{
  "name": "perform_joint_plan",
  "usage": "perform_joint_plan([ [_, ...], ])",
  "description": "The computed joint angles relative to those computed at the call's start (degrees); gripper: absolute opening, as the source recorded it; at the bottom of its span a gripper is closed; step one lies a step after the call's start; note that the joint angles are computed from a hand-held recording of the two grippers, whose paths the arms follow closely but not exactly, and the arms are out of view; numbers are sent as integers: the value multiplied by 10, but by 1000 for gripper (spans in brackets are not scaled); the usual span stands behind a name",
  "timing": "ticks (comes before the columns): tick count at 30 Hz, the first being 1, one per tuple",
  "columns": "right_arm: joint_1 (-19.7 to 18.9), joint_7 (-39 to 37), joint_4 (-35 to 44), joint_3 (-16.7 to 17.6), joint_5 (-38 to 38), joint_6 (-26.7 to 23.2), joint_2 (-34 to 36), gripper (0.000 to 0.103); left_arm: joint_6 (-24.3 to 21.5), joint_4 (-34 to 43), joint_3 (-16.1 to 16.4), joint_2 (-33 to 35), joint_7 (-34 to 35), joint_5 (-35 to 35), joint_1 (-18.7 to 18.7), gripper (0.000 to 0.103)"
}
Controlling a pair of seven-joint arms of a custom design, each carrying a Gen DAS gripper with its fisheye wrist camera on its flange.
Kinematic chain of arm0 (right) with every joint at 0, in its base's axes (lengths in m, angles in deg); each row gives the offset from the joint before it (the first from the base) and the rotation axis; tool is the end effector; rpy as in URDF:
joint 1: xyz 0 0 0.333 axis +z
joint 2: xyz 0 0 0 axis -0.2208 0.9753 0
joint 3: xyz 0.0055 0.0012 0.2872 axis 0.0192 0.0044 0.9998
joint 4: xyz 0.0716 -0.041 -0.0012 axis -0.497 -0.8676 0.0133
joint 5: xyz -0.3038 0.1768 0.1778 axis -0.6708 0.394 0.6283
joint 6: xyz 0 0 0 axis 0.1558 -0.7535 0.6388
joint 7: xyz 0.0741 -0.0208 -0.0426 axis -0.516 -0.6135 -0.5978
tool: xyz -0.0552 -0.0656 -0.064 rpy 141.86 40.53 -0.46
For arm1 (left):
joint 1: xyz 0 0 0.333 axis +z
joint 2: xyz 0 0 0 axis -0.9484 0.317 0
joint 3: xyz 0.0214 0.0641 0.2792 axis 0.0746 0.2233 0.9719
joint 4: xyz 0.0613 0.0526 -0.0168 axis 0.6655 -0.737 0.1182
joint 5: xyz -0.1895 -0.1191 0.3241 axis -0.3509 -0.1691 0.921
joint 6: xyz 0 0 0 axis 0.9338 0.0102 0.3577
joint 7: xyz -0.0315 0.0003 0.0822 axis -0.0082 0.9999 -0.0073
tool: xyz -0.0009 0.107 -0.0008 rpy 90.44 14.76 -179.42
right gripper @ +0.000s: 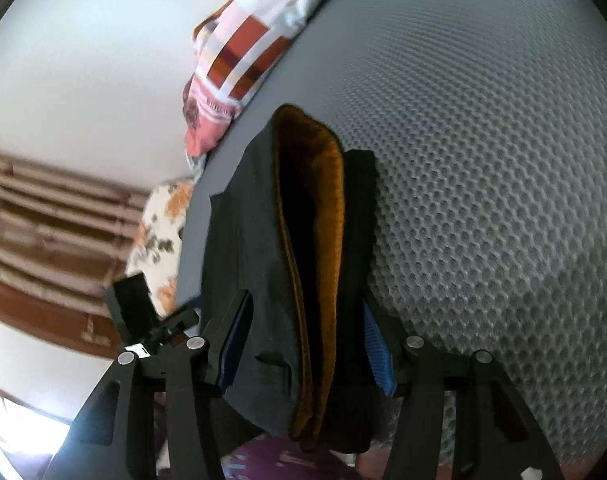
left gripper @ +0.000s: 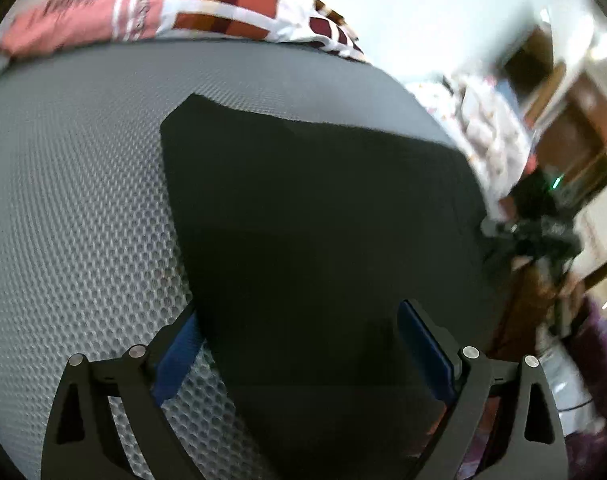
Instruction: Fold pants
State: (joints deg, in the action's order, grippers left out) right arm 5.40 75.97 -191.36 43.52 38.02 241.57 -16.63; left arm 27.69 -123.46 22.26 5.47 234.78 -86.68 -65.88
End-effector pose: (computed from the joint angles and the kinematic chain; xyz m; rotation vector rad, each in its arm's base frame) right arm 0.4640 0.0949 0.4143 -0.9858 1.9027 0.1355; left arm 0.6522 -0.0617 0.4418 0.9440 -2.6344 0.9295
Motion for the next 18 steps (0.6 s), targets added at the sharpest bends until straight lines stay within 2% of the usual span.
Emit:
perform_joint_plan([
  [2,-1,4,3,-1,-18,-2,3,50,58,-54,-1,-36,28,12,-11,93],
  [4,0,-18,5,-5,23,-4,4,50,91,-84,0,-54,40,16,-19,94],
  [5,-2,-13,7,-3,14,-6,6,50,100,-91,1,-58,42,16,-21,94],
  [18,3,-55,16,13,45,30,13,53,145,-113,3,-65,53,16,-32,98],
])
